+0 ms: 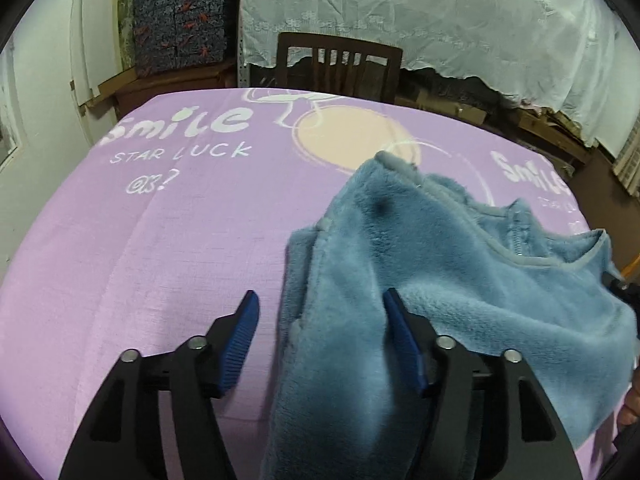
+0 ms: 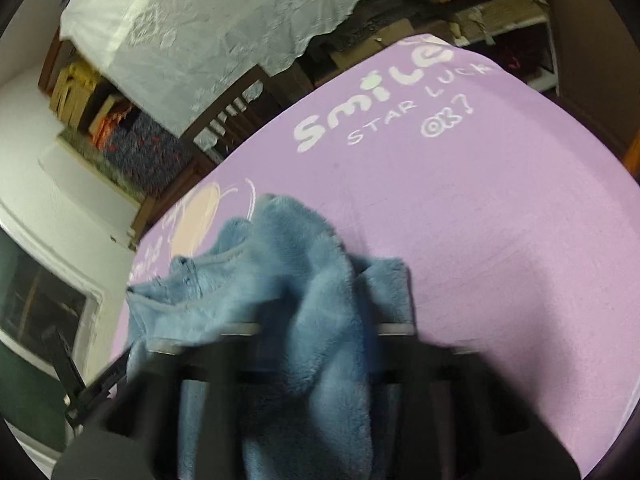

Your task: Fold large clothes

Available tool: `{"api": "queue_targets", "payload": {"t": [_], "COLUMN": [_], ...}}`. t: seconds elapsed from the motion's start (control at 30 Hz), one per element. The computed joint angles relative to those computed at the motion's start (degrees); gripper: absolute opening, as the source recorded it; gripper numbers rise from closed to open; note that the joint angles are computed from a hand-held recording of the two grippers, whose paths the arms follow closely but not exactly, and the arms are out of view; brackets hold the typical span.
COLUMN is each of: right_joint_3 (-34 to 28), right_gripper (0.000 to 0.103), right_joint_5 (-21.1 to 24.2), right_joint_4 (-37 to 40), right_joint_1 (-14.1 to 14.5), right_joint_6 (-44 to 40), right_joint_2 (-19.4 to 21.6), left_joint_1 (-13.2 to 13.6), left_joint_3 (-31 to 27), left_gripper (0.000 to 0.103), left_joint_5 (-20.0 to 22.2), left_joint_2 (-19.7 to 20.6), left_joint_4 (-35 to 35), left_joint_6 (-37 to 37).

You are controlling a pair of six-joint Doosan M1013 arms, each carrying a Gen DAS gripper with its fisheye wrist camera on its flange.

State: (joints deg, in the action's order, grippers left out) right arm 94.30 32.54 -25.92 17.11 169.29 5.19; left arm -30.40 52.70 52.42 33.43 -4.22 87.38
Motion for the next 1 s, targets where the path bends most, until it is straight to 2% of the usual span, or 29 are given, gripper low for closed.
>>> {"api": "queue_targets", "payload": {"t": [0.07, 0.13, 0.2, 0.3, 0.37, 0.47, 0.5, 0.57, 0.6, 0.67, 0.73, 0.83, 0.93, 0.97, 1.0], "right_joint_3": [0.29, -0.13, -0.35, 0.82, 0.88, -0.22, -0.57, -1.27, -1.98, -3.69, -7.30, -14.65, -20.38, -20.92, -21.53], "right_gripper": [0.010, 0.010, 0.010, 0.010, 0.014, 0.033, 0.033, 0.032, 0.029, 0.024, 0.023, 0.023, 0.024, 0.024, 0.029], "right_joint_5": [0.53, 4.01, 5.33, 2.49, 2.08, 6.88, 8.74, 9.37, 9.02, 7.34, 6.49, 11.16, 17.32, 17.91, 18.85], "right_joint_4": [-9.14, -15.38, -11.78, -0.10, -0.41, -10.35, -15.46, -20.01, -21.92, -20.35, -12.95, -2.03, 4.42, 5.85, 6.89], "right_joint_1": [1.28, 2.34, 1.50, -1.15, -1.24, 0.88, 2.05, 3.37, 4.23, 4.95, 5.39, 5.45, 4.98, 4.90, 4.90], "right_joint_6": [8.02, 12.45, 10.75, 4.65, 4.48, 11.86, 15.04, 15.86, 14.89, 10.10, -0.83, -16.30, -22.53, -23.11, -23.53], "right_joint_2": [-0.42, -0.49, -0.10, 0.28, -0.11, -0.09, -0.22, -0.42, -0.33, 0.42, 2.91, 8.22, 12.50, 13.14, 13.87], "left_joint_1": [0.26, 0.20, 0.07, -0.03, 0.06, 0.35, 0.53, 0.60, 0.56, 0.31, -0.53, -2.09, -3.27, -3.77, -4.06], "left_joint_3": [-0.12, -0.09, -0.02, 0.06, 0.03, 0.37, 0.94, 1.88, 2.34, 3.55, 4.71, 6.81, 7.35, 7.71, 8.03], "left_gripper": [0.072, 0.074, 0.076, 0.078, 0.078, 0.076, 0.075, 0.075, 0.075, 0.075, 0.075, 0.076, 0.081, 0.084, 0.085], "left_joint_5": [0.25, 0.21, 0.10, -0.01, 0.07, -0.74, -1.80, -3.64, -4.29, -5.26, -5.62, -7.15, -7.38, -7.70, -8.19], "left_joint_2": [0.14, 0.15, 0.13, 0.07, 0.02, -0.57, -1.13, -2.04, -2.43, -3.31, -4.00, -4.96, -4.72, -4.69, -4.75], "left_joint_4": [-0.38, 0.18, 0.92, 1.63, 1.24, -0.48, -2.04, -4.37, -5.61, -9.57, -10.98, -8.23, -3.56, -1.02, 0.50], "left_joint_6": [-0.69, -1.32, -1.67, -2.16, -2.21, -1.97, -1.38, -0.04, 1.04, 4.96, 8.46, 11.25, 11.22, 10.82, 10.66]}}
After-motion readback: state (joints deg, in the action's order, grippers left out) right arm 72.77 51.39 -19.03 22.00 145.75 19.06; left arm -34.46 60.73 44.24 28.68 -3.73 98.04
